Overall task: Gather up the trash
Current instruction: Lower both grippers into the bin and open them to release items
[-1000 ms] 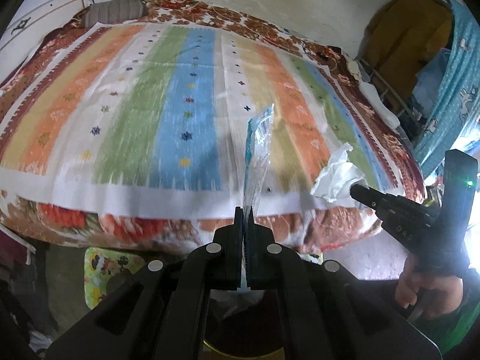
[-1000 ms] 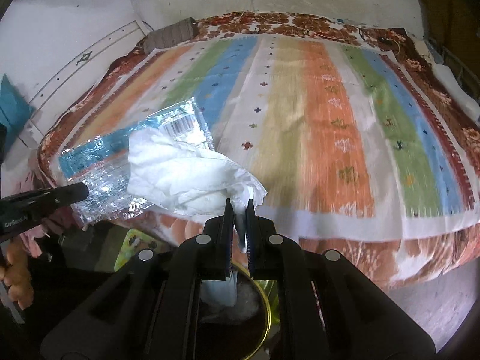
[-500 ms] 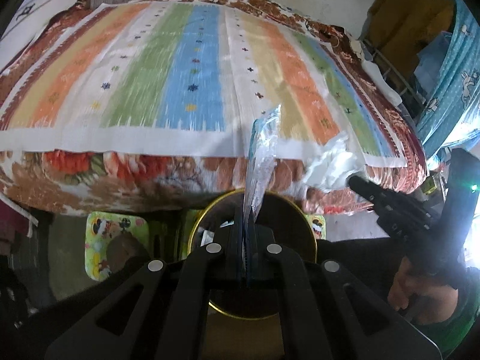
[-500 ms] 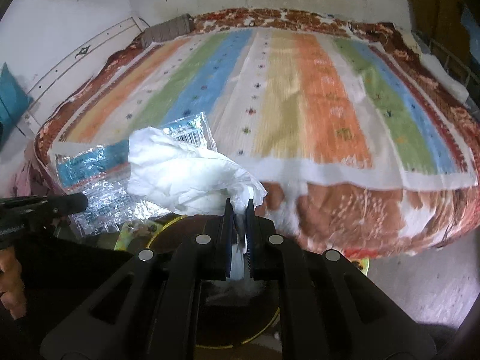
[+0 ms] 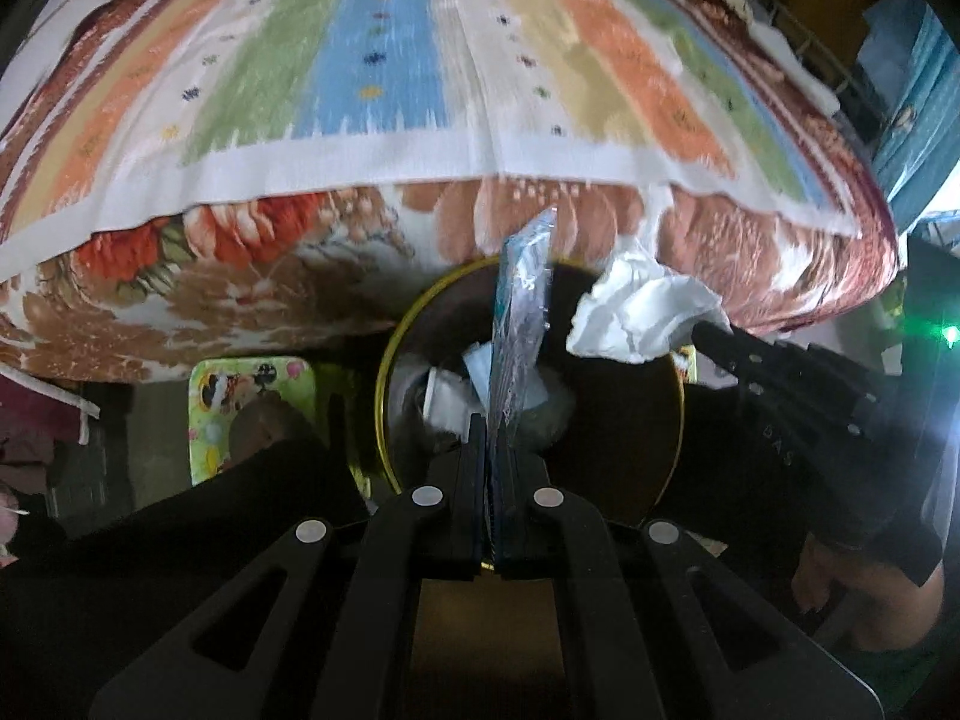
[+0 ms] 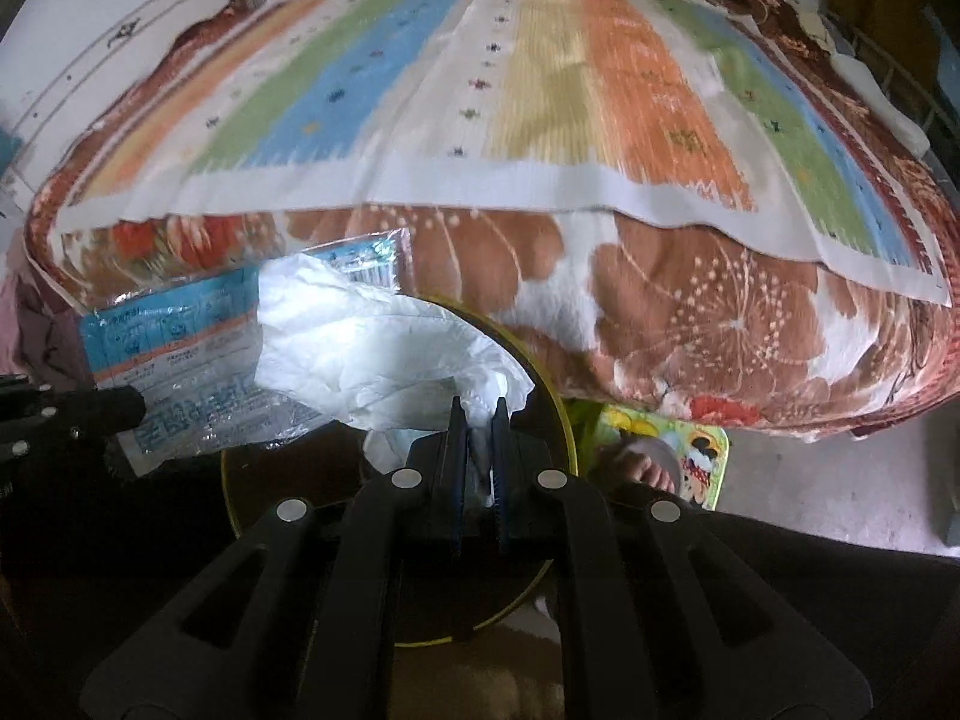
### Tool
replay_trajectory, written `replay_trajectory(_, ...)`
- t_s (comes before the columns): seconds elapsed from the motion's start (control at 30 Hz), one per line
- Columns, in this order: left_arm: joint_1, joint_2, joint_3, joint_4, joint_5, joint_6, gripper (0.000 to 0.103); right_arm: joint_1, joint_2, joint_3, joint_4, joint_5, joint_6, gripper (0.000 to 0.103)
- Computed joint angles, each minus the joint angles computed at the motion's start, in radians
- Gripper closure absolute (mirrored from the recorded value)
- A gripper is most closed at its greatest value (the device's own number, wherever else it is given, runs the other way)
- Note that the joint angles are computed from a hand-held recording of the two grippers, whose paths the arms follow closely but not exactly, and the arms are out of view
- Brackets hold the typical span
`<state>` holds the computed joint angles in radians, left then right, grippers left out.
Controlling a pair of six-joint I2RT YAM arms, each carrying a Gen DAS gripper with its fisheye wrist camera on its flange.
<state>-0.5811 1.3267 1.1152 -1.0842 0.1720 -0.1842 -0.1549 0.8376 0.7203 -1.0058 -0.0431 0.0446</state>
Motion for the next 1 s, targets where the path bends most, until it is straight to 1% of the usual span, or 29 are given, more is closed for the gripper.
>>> replay_trajectory(0.13, 0.002, 0.061, -0.013, -0.001, 0.009, -0.033, 0.103, 0.0, 0.067, -0.032, 0.009, -0.02, 0.015, 0.097)
replay_trajectory(0.2, 0.015, 0.103, -0.019, 0.002, 0.037, -0.053, 0.103, 0.008, 0.091, -0.043, 0.019, -0.024, 0.027, 0.097)
replay_trajectory(0.33, 0.03, 0.18, -0.032, 0.034, 0.057, -0.105, 0.103, 0.007, 0.168, -0.067, 0.057, -0.041, 0.045, 0.094)
replay_trajectory(0.37, 0.027, 0.197, -0.033, 0.04, 0.054, -0.116, 0.102, 0.004, 0.185, -0.072, 0.066, -0.044, 0.047, 0.086)
replay_trajectory(0.43, 0.018, 0.224, -0.031, 0.047, 0.032, -0.132, 0.096, -0.007, 0.214, -0.08, 0.086, -0.046, 0.054, 0.074)
replay_trajectory(0.47, 0.012, 0.232, -0.03, 0.054, 0.013, -0.141, 0.085, -0.025, 0.221, -0.083, 0.092, -0.053, 0.041, 0.071)
replay_trajectory(0.5, 0.008, 0.234, -0.03, 0.061, 0.0, -0.146, 0.07, -0.032, 0.231, -0.084, 0.097, -0.059, 0.04, 0.07)
replay_trajectory(0.53, 0.006, 0.232, -0.031, 0.07, -0.007, -0.15, 0.065, -0.036, 0.239, -0.085, 0.101, -0.065, 0.038, 0.066)
replay_trajectory(0.63, 0.007, 0.215, -0.028, 0.072, -0.02, -0.152, 0.064, -0.036, 0.251, -0.082, 0.102, -0.079, 0.033, 0.063)
replay_trajectory(0.73, -0.01, 0.169, -0.028, 0.08, -0.051, -0.142, 0.061, -0.042, 0.231, -0.075, 0.083, -0.109, 0.015, 0.055)
replay_trajectory(0.77, -0.011, 0.16, -0.027, 0.082, -0.051, -0.137, 0.059, -0.044, 0.216, -0.07, 0.074, -0.109, 0.008, 0.055)
replay_trajectory(0.83, -0.012, 0.124, -0.031, 0.081, -0.049, -0.127, 0.058, -0.042, 0.167, -0.059, 0.048, -0.094, -0.009, 0.055)
replay_trajectory(0.87, -0.006, 0.101, -0.033, 0.08, -0.041, -0.12, 0.057, -0.057, 0.142, -0.051, 0.025, -0.114, -0.025, 0.055)
replay_trajectory(0.93, 0.006, 0.054, -0.042, 0.093, -0.027, -0.106, 0.05, -0.093, 0.1, -0.03, -0.024, -0.165, -0.058, 0.053)
replay_trajectory(0.97, 0.016, 0.018, -0.045, 0.097, -0.019, -0.087, 0.044, -0.11, 0.077, -0.019, -0.048, -0.181, -0.079, 0.05)
replay_trajectory(1.0, 0.022, -0.009, -0.049, 0.101, -0.017, -0.075, 0.041, -0.121, 0.052, -0.005, -0.071, -0.189, -0.099, 0.05)
